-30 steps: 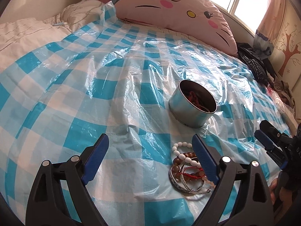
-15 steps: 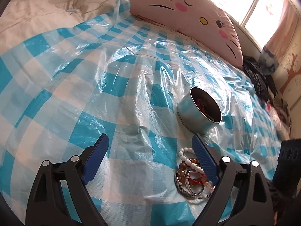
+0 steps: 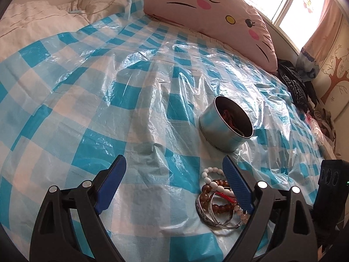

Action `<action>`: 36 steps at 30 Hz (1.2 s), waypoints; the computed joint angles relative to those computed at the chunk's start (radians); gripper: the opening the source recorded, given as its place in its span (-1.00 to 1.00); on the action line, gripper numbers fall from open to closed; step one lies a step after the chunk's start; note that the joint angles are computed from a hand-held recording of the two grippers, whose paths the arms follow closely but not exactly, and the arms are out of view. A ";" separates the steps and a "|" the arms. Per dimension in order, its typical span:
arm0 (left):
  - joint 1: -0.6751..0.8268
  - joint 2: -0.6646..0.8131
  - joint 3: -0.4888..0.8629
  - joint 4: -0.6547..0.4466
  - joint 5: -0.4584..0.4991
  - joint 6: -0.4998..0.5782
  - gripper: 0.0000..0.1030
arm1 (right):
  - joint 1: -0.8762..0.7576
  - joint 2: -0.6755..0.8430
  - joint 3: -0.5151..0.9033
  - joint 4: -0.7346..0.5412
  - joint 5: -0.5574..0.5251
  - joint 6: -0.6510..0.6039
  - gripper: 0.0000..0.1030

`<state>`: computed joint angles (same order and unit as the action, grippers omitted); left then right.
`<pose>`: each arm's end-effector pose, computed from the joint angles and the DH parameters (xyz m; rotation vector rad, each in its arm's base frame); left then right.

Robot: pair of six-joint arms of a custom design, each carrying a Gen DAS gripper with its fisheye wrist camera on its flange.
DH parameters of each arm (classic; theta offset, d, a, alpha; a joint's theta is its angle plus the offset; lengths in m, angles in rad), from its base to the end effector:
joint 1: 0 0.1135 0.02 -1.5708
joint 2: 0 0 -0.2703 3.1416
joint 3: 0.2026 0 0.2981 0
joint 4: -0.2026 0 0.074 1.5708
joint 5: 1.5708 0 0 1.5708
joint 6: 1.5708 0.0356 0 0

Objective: Organize jewelry
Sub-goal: 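Close the right tool on the red cord bracelet, then lift the red cord with the right tool while the left tool grasps the white bead bracelet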

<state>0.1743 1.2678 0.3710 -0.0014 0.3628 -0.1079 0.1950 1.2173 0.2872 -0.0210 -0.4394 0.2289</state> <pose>0.2339 0.0284 0.0969 -0.1873 2.4262 -0.4170 0.2038 0.0557 0.0824 -0.1382 2.5370 0.7239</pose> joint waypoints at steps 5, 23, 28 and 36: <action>0.006 0.007 0.001 -0.001 0.008 -0.001 0.67 | -0.099 -0.116 -0.047 -0.025 -0.066 0.014 -0.80; -0.052 0.037 0.014 0.005 -0.036 0.004 0.67 | -0.146 -0.166 -0.086 0.021 -0.191 0.013 -0.78; -0.161 0.106 0.052 0.017 -0.108 0.020 0.67 | -0.318 -0.306 -0.166 0.075 -0.324 0.092 -0.78; -0.318 0.204 0.107 0.029 -0.257 0.075 0.62 | -0.407 -0.243 -0.161 0.130 -0.354 0.137 -0.78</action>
<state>-0.1434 1.4717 0.4778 0.0277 0.1059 -0.0324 -0.2120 0.9739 0.1261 0.1086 -0.7934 0.3664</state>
